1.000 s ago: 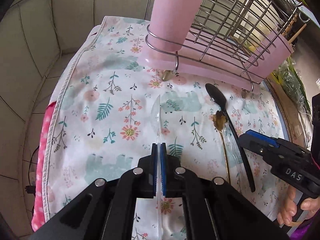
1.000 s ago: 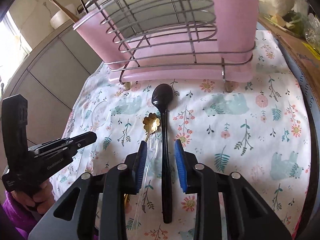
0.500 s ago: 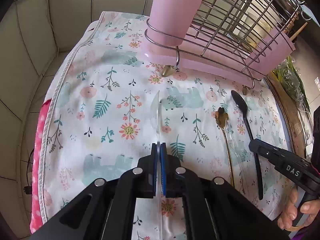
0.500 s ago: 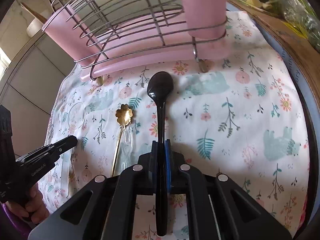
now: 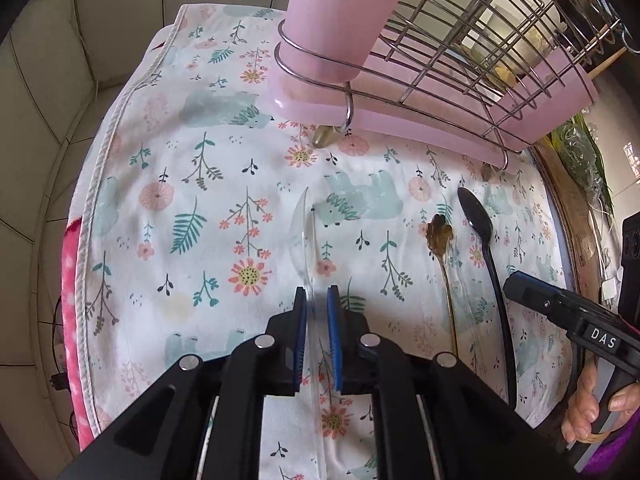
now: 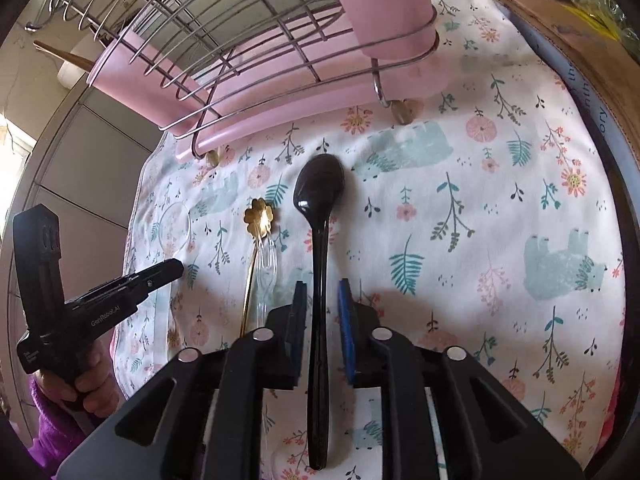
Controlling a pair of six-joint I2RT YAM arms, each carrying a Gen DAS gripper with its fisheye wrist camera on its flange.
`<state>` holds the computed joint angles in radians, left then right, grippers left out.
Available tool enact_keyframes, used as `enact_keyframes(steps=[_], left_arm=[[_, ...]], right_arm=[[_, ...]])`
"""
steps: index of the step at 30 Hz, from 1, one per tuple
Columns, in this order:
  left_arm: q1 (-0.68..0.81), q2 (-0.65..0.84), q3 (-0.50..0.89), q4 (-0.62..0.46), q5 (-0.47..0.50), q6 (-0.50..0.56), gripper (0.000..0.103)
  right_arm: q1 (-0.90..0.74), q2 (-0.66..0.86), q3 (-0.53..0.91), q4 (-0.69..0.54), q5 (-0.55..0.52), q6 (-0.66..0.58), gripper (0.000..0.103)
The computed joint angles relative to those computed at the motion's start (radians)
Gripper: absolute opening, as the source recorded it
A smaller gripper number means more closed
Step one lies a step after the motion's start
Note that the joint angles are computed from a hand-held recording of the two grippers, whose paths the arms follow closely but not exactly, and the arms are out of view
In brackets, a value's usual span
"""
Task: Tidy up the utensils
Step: 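Close the right tool on the black spoon while the left tool grasps a clear spoon, then lift the black spoon and clear spoon up and carry them over the pink cup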
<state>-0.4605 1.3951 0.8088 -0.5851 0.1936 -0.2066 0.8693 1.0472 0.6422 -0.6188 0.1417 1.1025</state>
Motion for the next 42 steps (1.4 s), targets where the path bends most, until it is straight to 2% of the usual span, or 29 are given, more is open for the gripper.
enact_keyframes(steps=[6, 14, 20, 22, 23, 24, 28, 33, 42], left_arm=[[-0.003, 0.074, 0.08, -0.054, -0.007, 0.037, 0.01], [-0.006, 0.127, 0.143, -0.113, -0.01, 0.072, 0.01], [-0.028, 0.14, 0.151, -0.11, -0.024, 0.053, 0.011], [-0.025, 0.142, 0.151, -0.11, -0.019, 0.053, 0.011], [-0.019, 0.141, 0.15, -0.112, -0.015, 0.059, 0.011], [-0.018, 0.143, 0.152, -0.115, -0.014, 0.061, 0.011], [-0.014, 0.136, 0.144, -0.108, -0.024, 0.066, 0.01], [-0.038, 0.081, 0.097, -0.069, -0.067, 0.016, 0.003], [-0.082, -0.17, 0.03, -0.029, -0.113, -0.072, 0.003]], right_arm=[[-0.077, 0.047, 0.051, -0.018, -0.039, -0.107, 0.026], [-0.117, 0.209, 0.122, -0.003, -0.087, -0.173, 0.026], [-0.082, 0.265, 0.139, 0.049, -0.009, -0.158, 0.026], [-0.063, 0.284, 0.143, 0.058, 0.035, -0.149, 0.022], [-0.052, 0.291, 0.146, 0.055, 0.058, -0.149, 0.015], [-0.041, 0.309, 0.148, 0.076, 0.069, -0.142, 0.014], [-0.042, 0.238, 0.08, 0.132, 0.066, -0.121, 0.012], [-0.031, 0.144, 0.02, 0.174, 0.078, -0.118, 0.011], [0.028, -0.033, -0.017, 0.135, 0.179, -0.129, 0.011]])
